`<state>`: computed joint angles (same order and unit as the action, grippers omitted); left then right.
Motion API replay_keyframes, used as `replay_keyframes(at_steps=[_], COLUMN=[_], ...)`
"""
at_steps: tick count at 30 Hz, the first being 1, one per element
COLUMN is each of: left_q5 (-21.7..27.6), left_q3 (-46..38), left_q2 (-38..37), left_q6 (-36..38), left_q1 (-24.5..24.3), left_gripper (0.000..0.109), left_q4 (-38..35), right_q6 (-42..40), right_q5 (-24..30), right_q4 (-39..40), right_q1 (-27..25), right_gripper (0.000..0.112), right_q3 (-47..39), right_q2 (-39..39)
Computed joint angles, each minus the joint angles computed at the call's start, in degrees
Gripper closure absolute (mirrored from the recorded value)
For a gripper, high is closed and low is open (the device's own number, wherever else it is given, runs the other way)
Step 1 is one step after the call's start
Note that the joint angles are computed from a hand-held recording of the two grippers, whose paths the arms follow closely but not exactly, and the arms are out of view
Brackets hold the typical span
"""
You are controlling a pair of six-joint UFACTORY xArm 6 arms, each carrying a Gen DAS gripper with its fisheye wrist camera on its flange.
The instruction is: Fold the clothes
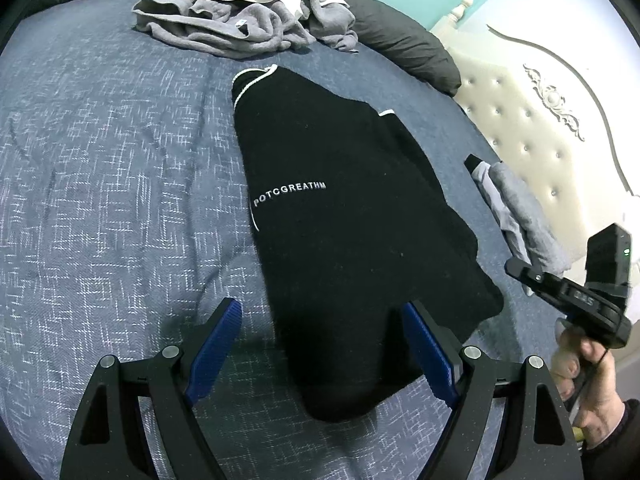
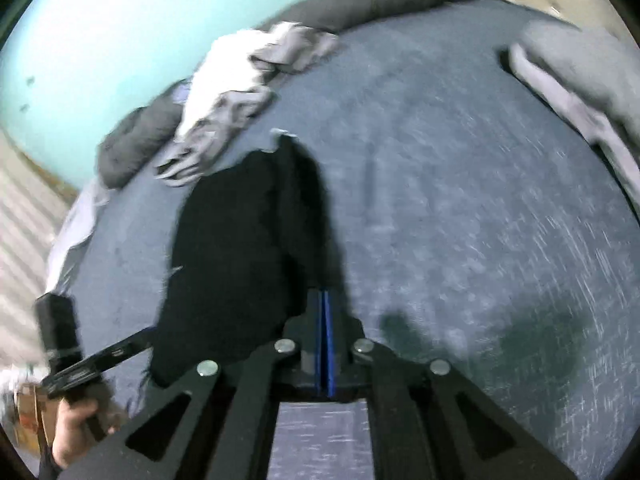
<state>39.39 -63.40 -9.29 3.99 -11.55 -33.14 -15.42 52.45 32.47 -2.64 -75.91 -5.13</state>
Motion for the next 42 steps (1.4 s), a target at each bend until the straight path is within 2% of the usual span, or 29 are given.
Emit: replay_keyframes(at_steps=[4,7,9,10,17,21,22,23,25,27,28,29,31,33,38,42], left_q5=[0.28,0.62,0.71,0.77,1.32,2.06,2.34,2.66,3.10,3.39,3.48,3.55,3.71,3.98,5.31,5.30], left_q3=[0.24,0.06,-0.02,-0.08,-0.23,-0.52,-0.60,-0.68,-0.76,-0.86,-0.90,-0.92,-0.93,-0.96,-1.46,-1.75], left_q2=[-0.21,-0.08,-0.01,0.03,0.40,0.95,1.06,1.17,1.28,1.44,1.54,1.65,1.90,2.17,3.11,4.15], left_q6=[0.15,0.23,0.31,0.29,0.15,0.71,0.74,0.70,0.55,0.47,0.41,0.35,0.48,0.86,2.07,2.07], left_q1=[0.03,0.14,0.26,0.31,0.78,1.19,1.27,1.36,1.50,1.55,1.57,1.59,1.72,1.92,2.30,2.11], left_gripper=[0.023,0.023,0.023,0.023,0.023,0.023,0.023,0.023,0.023,0.023,0.021,0.021,0.020,0.020,0.020,0.015], left_q4=[-0.08,-0.19,-0.31,-0.34,-0.54,-2.42,-2.69,-2.87,-3.06,-3.08,-3.07,-3.19,-4.05,-5.41,-7.69,-8.33], right_q6=[-1.24,1.48,1.12,0.79,1.10,1.11,2.15,3.20,4.97,4.50,4.26,3.91,3.08,2.58,3.75,2.42], right_q5=[2.74,2.19,2.03,1.80,0.82,2.03,2.21,2.40,2.71,3.10,3.33,3.79,5.41,7.05,9.71,11.32], right_q4=[-2.07,-5.54,-3.37,-2.67,-2.67,-2.09,-2.33,-2.57,-2.72,-0.76,-0.16,0.43,2.14,4.07,0.95,-0.08], right_q1=[2.65,3.75,3.15,2.89,1.66,1.14,0.86,0.59,0.03,-0.51,-0.55,-0.50,-0.40,-0.29,1.01,1.04], right_gripper=[0.089,0.089,0.092,0.107,0.108,0.107,0.102,0.088,0.075,0.074,0.070,0.060,0.051,0.049,0.041,0.037], right_q3=[-2.07,-2.03,-0.97,-0.18,2.99,2.95,2.46,1.97,1.00,0.00,-0.67,-1.43,-3.35,-4.97,-7.73,-9.05], right_q2=[1.00,2.11,2.10,1.86,0.65,0.06,0.25,0.44,0.84,1.28,1.65,2.18,3.82,5.56,9.25,11.65])
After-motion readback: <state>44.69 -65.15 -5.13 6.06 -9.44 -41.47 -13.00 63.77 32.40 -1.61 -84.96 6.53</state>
